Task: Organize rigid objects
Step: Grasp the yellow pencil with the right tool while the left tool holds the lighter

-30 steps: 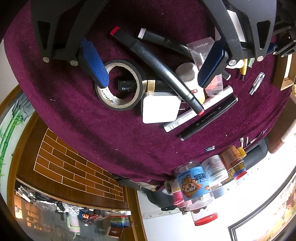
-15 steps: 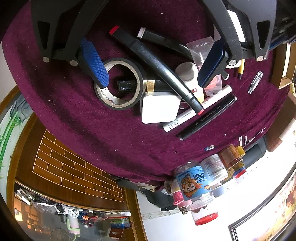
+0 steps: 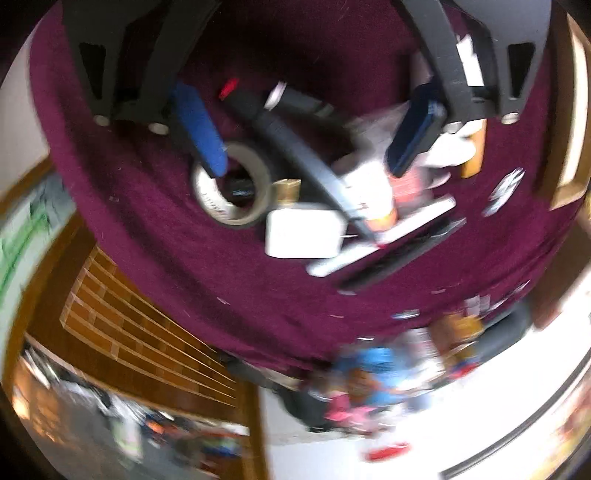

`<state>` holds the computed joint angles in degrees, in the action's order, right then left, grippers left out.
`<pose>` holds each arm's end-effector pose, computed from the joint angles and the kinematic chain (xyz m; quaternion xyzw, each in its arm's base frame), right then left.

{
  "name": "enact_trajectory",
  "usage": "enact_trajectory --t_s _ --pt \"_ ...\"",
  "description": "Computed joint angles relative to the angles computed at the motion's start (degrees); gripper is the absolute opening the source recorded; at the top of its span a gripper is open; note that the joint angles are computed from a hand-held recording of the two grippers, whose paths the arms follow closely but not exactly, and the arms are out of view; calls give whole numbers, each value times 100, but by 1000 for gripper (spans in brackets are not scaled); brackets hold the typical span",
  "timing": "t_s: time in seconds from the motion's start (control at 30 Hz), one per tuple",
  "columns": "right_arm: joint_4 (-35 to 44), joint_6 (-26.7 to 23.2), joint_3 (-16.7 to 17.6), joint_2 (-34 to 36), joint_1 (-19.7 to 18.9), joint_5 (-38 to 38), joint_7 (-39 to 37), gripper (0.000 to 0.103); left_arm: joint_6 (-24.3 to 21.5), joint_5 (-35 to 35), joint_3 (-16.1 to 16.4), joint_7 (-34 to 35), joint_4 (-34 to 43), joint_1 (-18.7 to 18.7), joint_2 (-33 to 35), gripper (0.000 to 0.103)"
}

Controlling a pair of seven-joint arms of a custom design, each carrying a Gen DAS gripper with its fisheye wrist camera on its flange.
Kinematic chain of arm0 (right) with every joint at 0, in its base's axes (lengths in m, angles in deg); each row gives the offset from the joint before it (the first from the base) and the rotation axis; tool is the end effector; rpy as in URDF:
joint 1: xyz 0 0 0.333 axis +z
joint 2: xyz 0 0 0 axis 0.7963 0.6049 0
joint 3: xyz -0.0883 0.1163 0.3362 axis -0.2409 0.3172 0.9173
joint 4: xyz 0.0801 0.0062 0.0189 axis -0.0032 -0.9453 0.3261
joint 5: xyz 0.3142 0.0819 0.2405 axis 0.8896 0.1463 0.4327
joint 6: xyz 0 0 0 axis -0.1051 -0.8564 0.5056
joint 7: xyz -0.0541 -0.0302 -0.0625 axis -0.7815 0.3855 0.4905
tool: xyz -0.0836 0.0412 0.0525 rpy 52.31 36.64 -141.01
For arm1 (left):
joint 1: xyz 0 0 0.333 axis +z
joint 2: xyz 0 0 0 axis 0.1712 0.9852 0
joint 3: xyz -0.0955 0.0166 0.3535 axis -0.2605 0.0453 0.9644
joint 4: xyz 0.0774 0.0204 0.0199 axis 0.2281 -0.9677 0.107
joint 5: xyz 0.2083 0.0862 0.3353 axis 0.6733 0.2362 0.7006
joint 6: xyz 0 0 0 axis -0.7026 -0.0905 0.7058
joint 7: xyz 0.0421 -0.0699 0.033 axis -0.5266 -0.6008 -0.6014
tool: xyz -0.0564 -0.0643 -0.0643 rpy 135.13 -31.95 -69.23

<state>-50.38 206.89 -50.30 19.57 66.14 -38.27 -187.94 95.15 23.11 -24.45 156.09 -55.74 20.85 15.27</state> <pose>0.5224 0.1737 0.4824 -0.4040 0.8443 -0.2870 0.2039 0.5822 0.0586 0.5347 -0.3942 0.7764 -0.4910 0.0263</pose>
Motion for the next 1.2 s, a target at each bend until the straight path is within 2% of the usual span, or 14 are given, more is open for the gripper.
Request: enact_trajectory --t_s 0.13,0.23,0.27,0.3,0.37,0.53,0.7,0.73,0.8,0.83,1.0,1.07,1.13,1.2 --pt "499 -3 273 -62 310 -210 -870 86 -289 -254 114 -21 131 192 199 16" --pt "919 745 188 413 477 1120 -2395 82 -434 -302 112 -163 224 318 368 16" --pt "1101 764 189 641 517 1521 -2818 69 -463 -304 111 -160 224 364 397 16" --pt "1300 660 194 870 558 1823 -3180 51 -459 -310 111 -153 227 408 425 16" --pt "1636 430 176 1257 585 2442 -3718 40 -445 -358 118 -158 243 497 467 16" --pt "2023 -12 -66 1741 680 2753 -3694 38 -319 -406 126 -139 348 674 604 17" --pt "2036 55 -195 1797 634 2923 -3588 37 -293 -325 27 -309 529 738 860 16" --pt "2041 8 -212 1795 660 2864 -3558 34 -296 -295 -3 -359 565 741 902 16" --pt "2190 -422 -289 1846 830 2450 -3352 12 -377 -222 -37 -416 629 778 970 16" --pt "2184 -441 -283 1834 831 2414 -3329 8 -407 -201 -56 -436 651 788 987 16" --pt "1566 570 -201 1381 635 2748 -3106 8 -781 -139 -103 -606 940 882 1063 16" --pt "1375 1131 -112 1179 572 2991 -3216 8 -908 -130 -127 -728 1102 895 1087 16" --pt "1319 1681 42 1092 480 3556 -3647 8 -1092 -80 -160 -951 1398 899 1179 16" --pt "1482 2124 327 1165 317 4597 -4615 8 -1073 17 -225 -1203 1779 846 1303 16"
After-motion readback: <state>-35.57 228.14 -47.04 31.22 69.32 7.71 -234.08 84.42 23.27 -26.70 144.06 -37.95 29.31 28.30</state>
